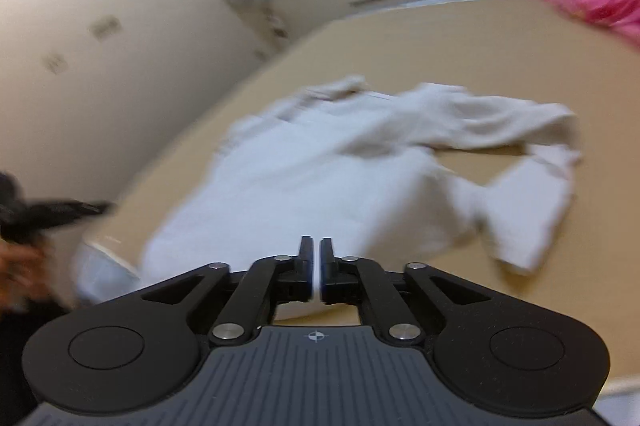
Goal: Fold small clothes
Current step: 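Lift and pull the shirt apart with both grippers to spread it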
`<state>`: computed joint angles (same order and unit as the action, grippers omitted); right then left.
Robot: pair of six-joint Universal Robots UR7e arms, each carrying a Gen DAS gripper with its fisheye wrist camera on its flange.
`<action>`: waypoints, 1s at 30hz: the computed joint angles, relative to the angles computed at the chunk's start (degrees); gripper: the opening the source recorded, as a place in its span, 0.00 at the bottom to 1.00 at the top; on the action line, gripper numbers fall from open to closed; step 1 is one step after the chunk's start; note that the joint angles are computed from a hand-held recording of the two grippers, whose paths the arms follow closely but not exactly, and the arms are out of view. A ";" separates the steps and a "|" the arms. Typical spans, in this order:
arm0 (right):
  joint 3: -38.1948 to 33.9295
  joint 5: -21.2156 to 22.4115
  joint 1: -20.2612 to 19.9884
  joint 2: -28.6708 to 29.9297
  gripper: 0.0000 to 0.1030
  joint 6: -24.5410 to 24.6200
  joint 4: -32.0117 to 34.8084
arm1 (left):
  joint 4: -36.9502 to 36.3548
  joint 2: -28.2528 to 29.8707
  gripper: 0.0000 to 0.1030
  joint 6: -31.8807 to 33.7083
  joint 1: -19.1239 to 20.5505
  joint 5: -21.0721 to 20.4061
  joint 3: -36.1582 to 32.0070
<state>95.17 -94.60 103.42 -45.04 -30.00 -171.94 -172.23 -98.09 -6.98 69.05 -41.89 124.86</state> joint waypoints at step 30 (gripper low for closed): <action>-22.61 -9.75 1.34 17.82 0.08 7.08 0.55 | 14.55 8.43 0.01 -4.31 5.35 -5.35 -6.71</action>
